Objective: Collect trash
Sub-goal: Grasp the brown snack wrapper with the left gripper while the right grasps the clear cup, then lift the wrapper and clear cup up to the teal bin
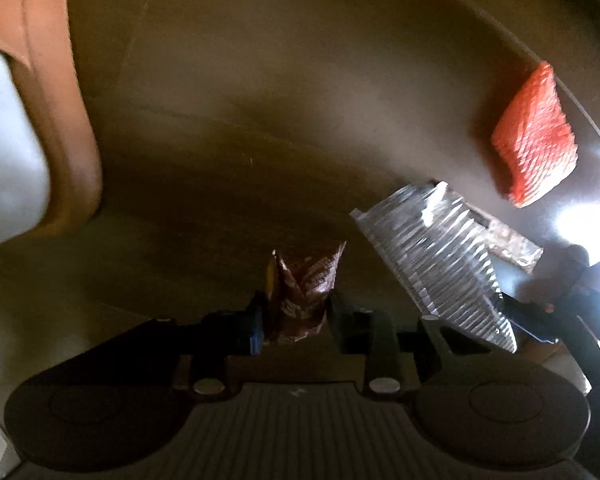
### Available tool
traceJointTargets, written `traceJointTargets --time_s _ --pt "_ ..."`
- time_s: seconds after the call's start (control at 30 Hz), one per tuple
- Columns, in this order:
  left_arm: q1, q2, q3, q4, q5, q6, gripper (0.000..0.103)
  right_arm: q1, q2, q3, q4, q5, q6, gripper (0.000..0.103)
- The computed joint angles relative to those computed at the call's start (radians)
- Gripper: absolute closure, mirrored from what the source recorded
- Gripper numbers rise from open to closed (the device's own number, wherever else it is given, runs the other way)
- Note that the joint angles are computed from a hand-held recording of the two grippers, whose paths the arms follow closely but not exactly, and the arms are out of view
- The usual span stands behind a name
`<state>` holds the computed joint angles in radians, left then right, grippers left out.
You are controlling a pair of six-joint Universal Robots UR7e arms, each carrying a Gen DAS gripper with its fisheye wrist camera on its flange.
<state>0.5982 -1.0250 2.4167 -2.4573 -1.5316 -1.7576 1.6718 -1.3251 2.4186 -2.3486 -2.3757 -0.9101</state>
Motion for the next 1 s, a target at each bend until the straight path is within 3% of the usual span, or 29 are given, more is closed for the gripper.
traceJointTargets --time_s 0.2,0.3,0.47,0.6,0.7,1.0 --pt "-0.037 -0.079 -0.09 0.159 0.076 0.002 0.074 0.065 -0.053 -0.137 0.233 0.121 0.381 0.061" --pt "-0.086 -0.172 -0.102 0.275 0.098 -0.045 0.074 0.102 -0.099 -0.172 0.293 0.153 0.501 0.061" --pt "-0.174 -0.28 -0.172 0.459 0.161 -0.122 0.074 0.179 -0.195 -0.224 0.365 0.192 0.592 0.061" --pt "-0.253 -0.339 -0.264 0.613 0.244 -0.169 0.074 0.239 -0.258 -0.261 0.384 0.207 0.604 0.061" --pt "-0.289 -0.311 -0.328 0.656 0.301 -0.197 0.074 0.286 -0.31 -0.303 0.416 0.237 0.64 0.061" --pt "-0.421 -0.267 -0.596 0.949 0.507 -0.249 0.074 0.444 -0.39 -0.422 0.392 0.285 0.693 0.061"
